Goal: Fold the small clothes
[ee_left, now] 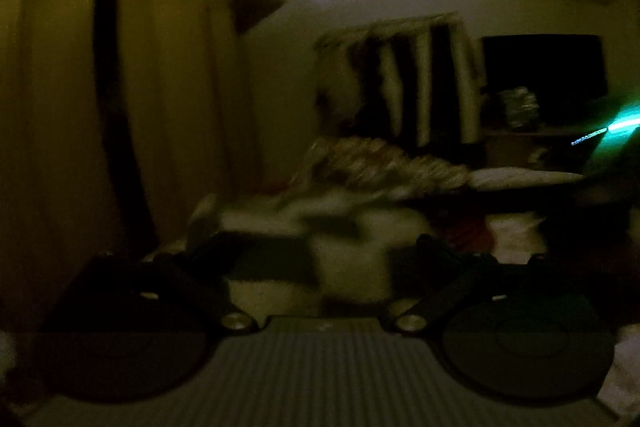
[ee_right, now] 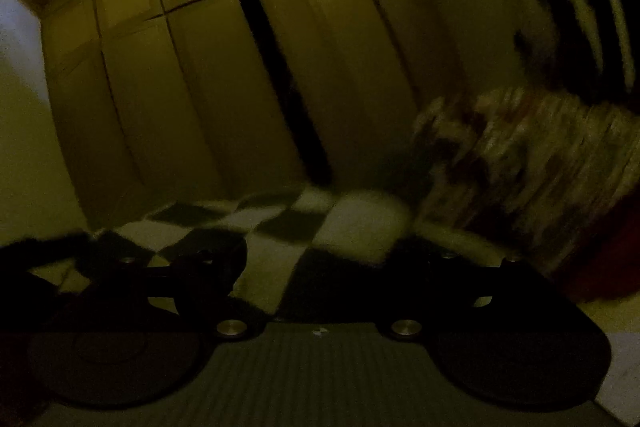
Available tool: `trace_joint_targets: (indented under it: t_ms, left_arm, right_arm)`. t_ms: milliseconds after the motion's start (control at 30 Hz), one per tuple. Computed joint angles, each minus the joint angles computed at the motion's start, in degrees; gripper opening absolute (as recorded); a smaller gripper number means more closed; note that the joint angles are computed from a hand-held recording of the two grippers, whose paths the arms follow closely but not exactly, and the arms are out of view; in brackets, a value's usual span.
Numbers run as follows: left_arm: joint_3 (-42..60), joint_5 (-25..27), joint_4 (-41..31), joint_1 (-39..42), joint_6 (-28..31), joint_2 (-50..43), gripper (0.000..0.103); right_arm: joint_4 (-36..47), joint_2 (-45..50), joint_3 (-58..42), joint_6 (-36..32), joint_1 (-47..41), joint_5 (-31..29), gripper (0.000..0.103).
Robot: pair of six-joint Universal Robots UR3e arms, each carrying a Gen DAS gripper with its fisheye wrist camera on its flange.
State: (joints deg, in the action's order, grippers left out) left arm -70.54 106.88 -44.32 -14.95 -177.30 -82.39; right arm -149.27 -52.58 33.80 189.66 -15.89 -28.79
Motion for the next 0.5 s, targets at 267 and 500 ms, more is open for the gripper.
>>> trace_joint_targets:
  t_ms: [267,500]
  left_arm:
    - [-4.36,-0.08,0.34,2.1,5.13,0.55,0.103]
    - [3.45,0.07,-6.37,1.2,7.59,-3.07,0.103]
  right_arm:
    - [4.66,-7.67,9.13,-28.49,-0.34,6.36,0.103]
    - [22.81,-3.95,0.06,-35.14,3.31,0.91,0.103]
